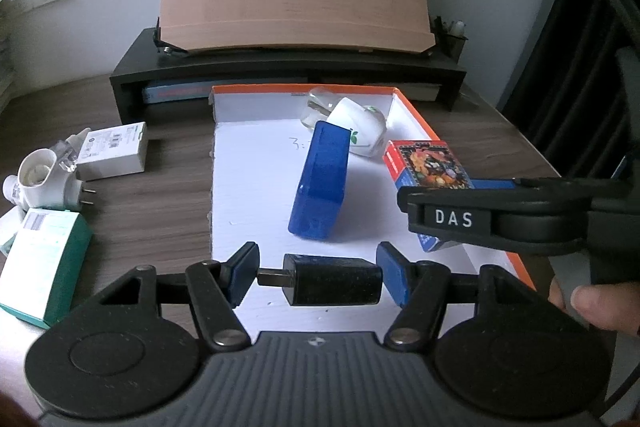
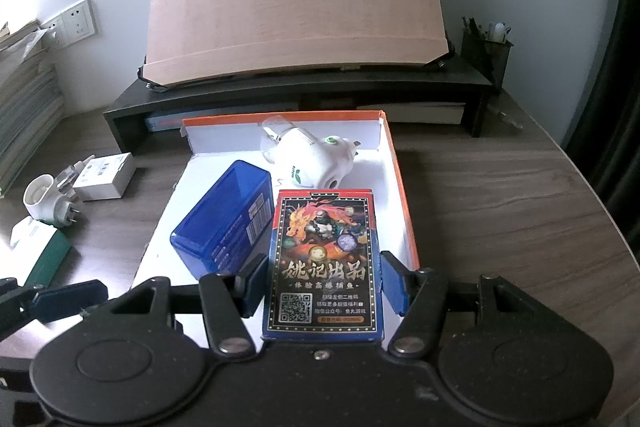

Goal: Organize rigid objects
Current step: 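Carry the black charger and card box over the white box with both grippers, then lower the card box and black charger into the white box and open both grippers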

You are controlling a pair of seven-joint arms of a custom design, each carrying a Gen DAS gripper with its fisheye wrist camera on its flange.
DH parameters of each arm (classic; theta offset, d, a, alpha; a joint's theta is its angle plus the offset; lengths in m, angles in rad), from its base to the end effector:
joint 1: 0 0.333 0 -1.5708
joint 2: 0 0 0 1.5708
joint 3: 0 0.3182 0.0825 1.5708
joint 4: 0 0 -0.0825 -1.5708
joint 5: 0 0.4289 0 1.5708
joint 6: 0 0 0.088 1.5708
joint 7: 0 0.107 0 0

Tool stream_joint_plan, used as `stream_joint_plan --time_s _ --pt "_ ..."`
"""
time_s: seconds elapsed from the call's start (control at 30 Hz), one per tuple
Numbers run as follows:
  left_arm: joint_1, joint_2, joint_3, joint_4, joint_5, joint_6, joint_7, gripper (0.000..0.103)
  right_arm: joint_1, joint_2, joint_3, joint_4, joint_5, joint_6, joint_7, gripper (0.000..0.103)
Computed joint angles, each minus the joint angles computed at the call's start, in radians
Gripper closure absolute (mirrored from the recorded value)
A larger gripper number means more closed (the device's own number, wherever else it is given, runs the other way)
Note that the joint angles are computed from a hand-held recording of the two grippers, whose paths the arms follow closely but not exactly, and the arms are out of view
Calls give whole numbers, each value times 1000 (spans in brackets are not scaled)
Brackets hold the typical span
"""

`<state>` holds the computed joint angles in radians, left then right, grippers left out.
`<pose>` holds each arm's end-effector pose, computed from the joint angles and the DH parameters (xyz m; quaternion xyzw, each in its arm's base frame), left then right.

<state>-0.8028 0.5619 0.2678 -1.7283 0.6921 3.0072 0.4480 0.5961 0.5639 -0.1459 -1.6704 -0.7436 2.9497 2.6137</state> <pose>0.5995 -0.4399 0.3080 -0.5971 0.7026 -0.3289 0.2042 0.6518 0.3825 0.3221 -0.6967 0.6036 -0.2329 0.3097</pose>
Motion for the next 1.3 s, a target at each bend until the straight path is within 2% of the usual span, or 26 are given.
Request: stream_joint_plan --time_s 0.47,0.93,1.2,1.23,1.3 --pt "33 38 -38 39 -111 31 132 38 -29 42 27 55 62 -29 -76 32" --pt "23 74 -46 73 -295 50 327 38 -47 83 41 104 134 -37 -159 32" --pt "18 97 -54 103 -367 42 399 37 -57 92 46 111 152 -16 -207 31" --pt "17 97 -53 100 -374 49 404 36 -52 86 37 99 151 1 -201 31" --pt "26 91 -63 88 -397 74 421 28 -11 67 -23 67 117 51 -150 25"
